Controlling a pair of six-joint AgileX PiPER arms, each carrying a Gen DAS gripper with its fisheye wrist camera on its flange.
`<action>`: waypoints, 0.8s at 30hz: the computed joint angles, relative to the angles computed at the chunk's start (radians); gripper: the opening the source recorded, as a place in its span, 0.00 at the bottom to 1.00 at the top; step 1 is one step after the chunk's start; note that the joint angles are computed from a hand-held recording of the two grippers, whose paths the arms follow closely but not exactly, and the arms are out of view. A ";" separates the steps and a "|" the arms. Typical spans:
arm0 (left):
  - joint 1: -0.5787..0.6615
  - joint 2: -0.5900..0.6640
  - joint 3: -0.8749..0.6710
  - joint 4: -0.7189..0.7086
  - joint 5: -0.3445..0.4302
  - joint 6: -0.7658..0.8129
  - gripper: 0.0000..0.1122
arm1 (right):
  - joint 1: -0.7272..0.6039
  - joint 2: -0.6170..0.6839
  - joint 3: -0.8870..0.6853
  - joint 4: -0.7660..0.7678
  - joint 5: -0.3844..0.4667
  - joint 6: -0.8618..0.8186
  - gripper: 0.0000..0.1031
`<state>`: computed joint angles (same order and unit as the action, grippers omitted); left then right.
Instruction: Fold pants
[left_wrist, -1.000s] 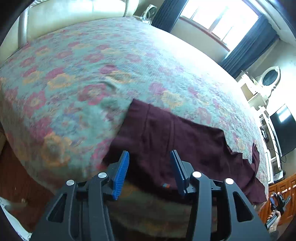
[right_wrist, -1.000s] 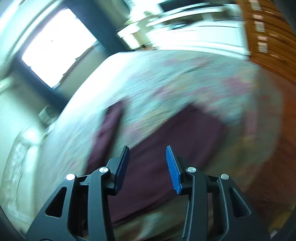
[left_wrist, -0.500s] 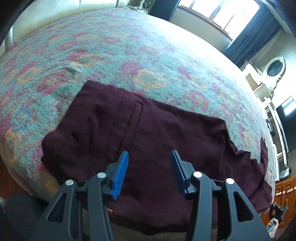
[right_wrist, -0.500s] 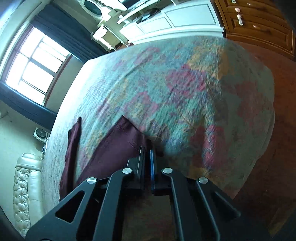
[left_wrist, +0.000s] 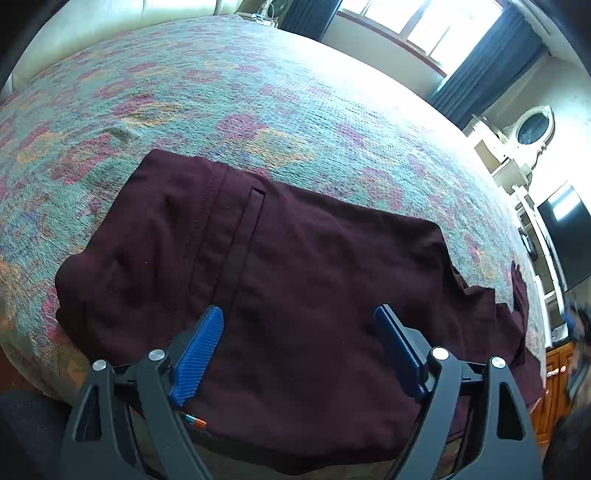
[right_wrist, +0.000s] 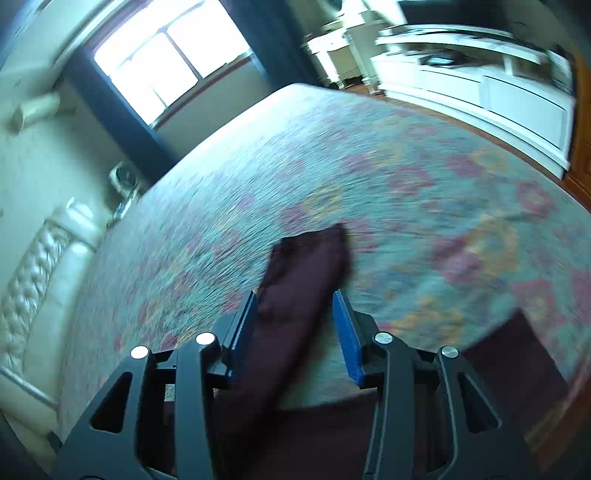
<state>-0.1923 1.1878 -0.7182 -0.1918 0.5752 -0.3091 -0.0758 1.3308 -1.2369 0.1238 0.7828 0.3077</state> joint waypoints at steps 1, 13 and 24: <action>-0.011 0.001 0.000 0.019 -0.003 -0.011 0.75 | 0.070 0.100 -0.069 -0.066 -0.015 0.039 0.42; 0.054 0.017 0.021 -0.156 -0.038 0.148 0.79 | 0.179 0.638 -0.538 -0.478 0.371 0.323 0.42; 0.004 0.022 0.023 -0.059 -0.057 0.071 0.81 | -0.150 0.021 -0.015 0.045 -0.028 0.009 0.08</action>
